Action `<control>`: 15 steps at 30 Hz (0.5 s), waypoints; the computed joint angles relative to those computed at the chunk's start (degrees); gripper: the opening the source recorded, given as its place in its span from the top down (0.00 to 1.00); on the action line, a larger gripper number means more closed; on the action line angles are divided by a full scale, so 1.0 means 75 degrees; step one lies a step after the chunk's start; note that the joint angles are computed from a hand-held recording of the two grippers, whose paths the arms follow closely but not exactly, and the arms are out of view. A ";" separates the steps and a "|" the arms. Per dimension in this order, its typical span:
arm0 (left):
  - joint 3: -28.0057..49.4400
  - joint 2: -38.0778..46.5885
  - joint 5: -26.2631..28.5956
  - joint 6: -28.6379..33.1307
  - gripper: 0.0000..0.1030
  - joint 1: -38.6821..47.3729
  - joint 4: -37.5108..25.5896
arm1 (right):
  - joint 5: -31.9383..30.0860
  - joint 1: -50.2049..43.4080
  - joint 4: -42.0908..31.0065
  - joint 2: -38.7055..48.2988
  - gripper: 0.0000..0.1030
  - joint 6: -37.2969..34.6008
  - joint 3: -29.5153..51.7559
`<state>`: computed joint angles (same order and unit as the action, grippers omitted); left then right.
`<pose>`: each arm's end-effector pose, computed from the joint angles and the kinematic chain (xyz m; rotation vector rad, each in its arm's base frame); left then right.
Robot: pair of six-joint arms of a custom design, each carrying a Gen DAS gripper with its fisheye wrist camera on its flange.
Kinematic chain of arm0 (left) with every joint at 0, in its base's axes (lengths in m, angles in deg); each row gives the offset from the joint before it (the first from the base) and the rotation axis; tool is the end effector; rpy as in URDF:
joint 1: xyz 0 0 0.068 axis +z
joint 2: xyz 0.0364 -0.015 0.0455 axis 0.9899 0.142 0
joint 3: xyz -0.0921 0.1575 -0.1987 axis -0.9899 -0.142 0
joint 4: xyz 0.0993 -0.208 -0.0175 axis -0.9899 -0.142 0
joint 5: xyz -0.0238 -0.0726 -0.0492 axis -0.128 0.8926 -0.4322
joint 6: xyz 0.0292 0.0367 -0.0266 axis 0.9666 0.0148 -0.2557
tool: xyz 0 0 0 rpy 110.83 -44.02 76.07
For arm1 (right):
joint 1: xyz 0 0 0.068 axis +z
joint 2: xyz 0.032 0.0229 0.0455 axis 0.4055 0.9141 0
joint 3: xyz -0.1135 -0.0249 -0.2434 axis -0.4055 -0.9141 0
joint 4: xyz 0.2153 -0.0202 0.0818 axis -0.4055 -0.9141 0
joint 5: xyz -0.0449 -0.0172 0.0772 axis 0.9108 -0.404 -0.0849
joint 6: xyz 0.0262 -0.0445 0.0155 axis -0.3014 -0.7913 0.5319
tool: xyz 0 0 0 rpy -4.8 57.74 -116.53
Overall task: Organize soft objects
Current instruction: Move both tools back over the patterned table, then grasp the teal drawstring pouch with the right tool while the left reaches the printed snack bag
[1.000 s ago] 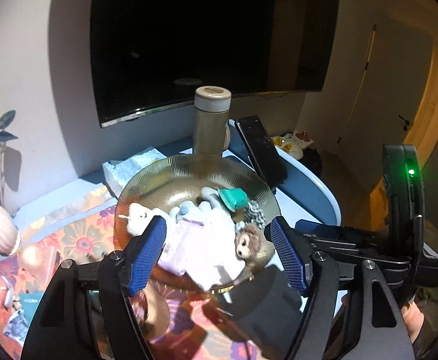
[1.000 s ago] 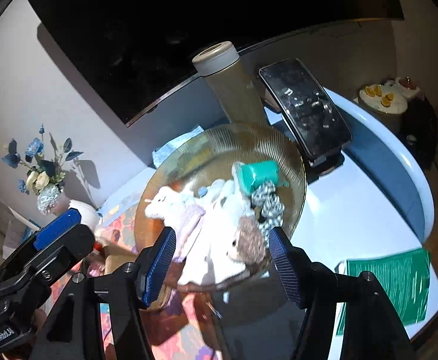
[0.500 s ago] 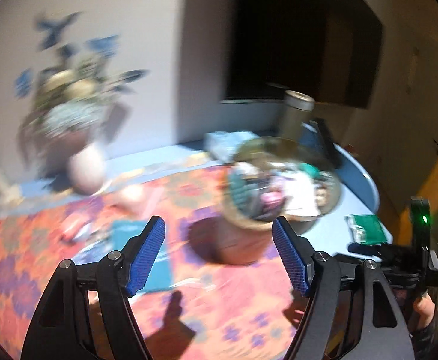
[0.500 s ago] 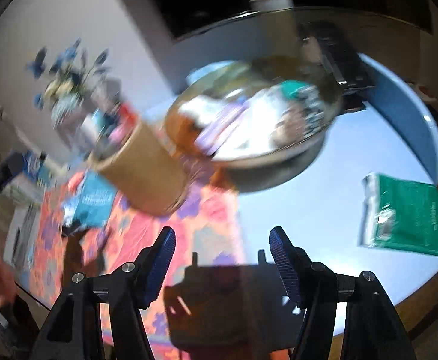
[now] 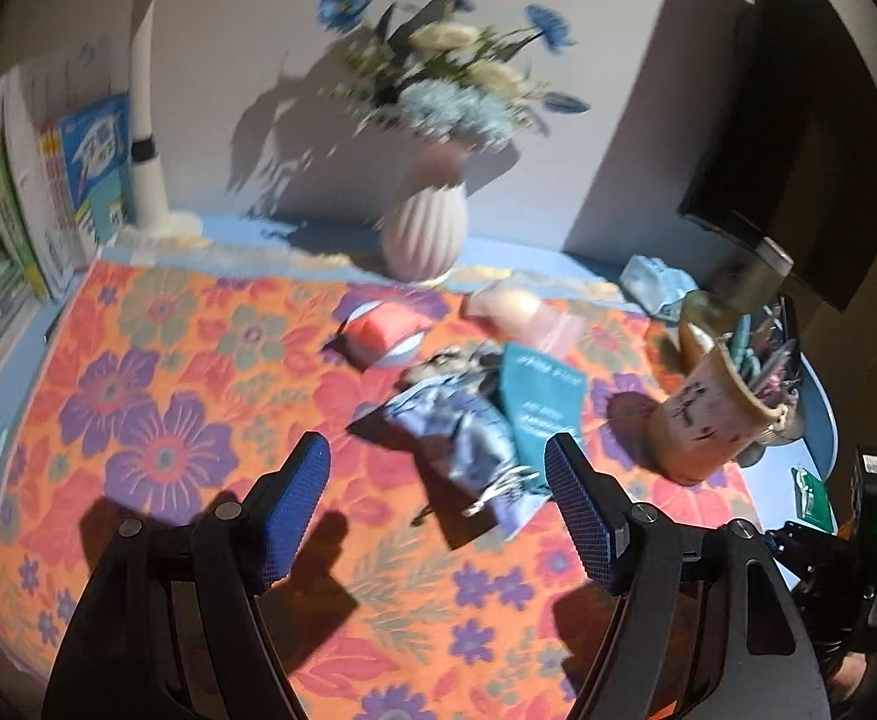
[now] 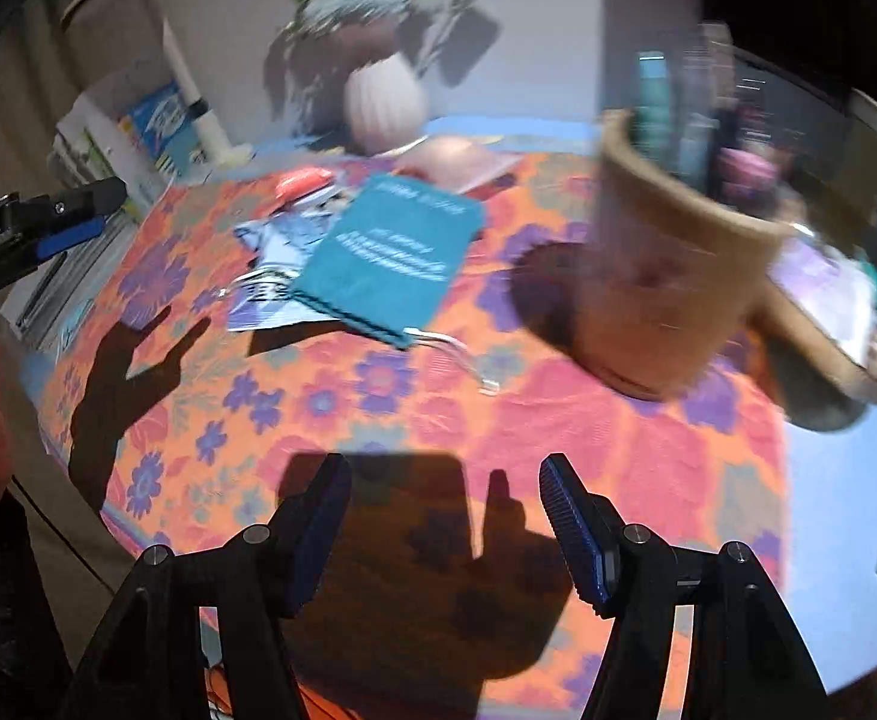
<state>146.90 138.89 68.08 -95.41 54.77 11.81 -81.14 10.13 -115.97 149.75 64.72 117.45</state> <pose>0.2819 -0.1403 0.3109 0.0391 2.3663 -0.3163 0.2398 -0.0442 0.2354 -0.3213 2.5397 0.3127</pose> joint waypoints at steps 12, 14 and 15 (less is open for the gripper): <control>-0.0033 0.1628 0.1256 -0.0498 0.30 0.0652 0.1418 | -0.0044 0.1776 0.1220 0.2291 0.38 0.3376 0.1619; 0.0088 0.1955 0.1373 -0.0539 0.30 0.0701 0.1587 | -0.0030 0.1835 0.1381 0.2561 0.38 0.3733 0.1853; 0.0128 0.2086 0.1408 -0.0548 0.30 0.0704 0.1660 | -0.0033 0.1856 0.1526 0.2743 0.38 0.4006 0.2025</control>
<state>147.86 154.54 78.64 -99.52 60.05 24.26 -81.39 24.05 -104.53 170.32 94.76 132.64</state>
